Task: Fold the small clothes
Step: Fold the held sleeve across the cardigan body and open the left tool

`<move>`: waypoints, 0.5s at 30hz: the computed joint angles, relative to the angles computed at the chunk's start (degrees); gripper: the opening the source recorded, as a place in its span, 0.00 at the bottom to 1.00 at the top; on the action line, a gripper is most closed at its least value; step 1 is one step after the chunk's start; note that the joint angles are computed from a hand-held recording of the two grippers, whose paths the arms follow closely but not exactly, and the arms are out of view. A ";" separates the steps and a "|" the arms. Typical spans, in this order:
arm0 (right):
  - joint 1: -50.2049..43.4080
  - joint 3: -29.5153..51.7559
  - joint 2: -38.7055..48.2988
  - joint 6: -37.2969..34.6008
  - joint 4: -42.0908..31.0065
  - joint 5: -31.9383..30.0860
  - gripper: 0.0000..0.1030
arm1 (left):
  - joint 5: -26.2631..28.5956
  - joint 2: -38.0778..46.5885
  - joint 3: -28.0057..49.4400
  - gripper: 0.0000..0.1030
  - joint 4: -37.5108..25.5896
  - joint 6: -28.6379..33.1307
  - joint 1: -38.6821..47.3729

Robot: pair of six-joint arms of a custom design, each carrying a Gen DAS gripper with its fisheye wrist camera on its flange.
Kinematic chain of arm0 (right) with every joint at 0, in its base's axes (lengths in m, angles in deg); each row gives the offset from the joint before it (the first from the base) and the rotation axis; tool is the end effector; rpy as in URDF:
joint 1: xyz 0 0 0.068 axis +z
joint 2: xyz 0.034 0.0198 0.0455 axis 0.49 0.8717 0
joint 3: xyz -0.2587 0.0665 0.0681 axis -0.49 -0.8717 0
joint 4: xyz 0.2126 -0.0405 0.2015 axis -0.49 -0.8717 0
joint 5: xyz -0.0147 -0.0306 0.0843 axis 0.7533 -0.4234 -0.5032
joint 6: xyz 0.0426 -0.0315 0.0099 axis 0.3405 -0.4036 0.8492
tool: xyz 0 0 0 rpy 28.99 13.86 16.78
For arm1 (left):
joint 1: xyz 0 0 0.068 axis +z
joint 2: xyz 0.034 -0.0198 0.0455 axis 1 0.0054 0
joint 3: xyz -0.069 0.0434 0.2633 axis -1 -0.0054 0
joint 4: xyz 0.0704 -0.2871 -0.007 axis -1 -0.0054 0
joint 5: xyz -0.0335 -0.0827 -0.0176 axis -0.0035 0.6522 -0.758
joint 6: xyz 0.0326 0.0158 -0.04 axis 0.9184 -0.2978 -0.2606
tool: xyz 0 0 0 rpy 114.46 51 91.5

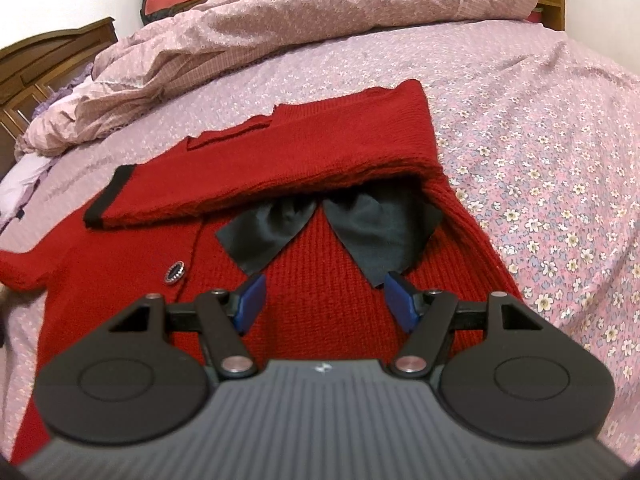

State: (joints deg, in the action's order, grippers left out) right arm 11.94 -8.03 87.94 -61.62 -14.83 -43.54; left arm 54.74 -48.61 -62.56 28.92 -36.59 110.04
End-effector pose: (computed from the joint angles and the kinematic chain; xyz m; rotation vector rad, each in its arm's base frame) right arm 0.3142 -0.0781 0.0682 -0.2170 2.3074 0.4152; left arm 0.1559 0.0656 0.1313 -1.0975 1.6840 0.0050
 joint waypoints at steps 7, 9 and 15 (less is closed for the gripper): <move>-1.33 -0.55 -0.91 -0.06 -0.07 -2.02 0.66 | -3.16 2.60 4.63 0.21 1.36 0.41 -9.58; -1.80 -0.63 -0.97 0.21 0.16 -2.65 0.66 | -3.38 5.03 6.18 0.19 3.16 0.41 -12.18; -2.47 -0.15 -0.41 1.19 -0.01 -4.27 0.66 | -4.65 15.22 11.64 0.16 10.12 0.69 -20.10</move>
State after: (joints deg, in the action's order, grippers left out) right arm 9.47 -8.18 87.53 -60.43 -14.84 -47.80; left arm 50.09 -33.40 -50.92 39.04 -35.91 89.95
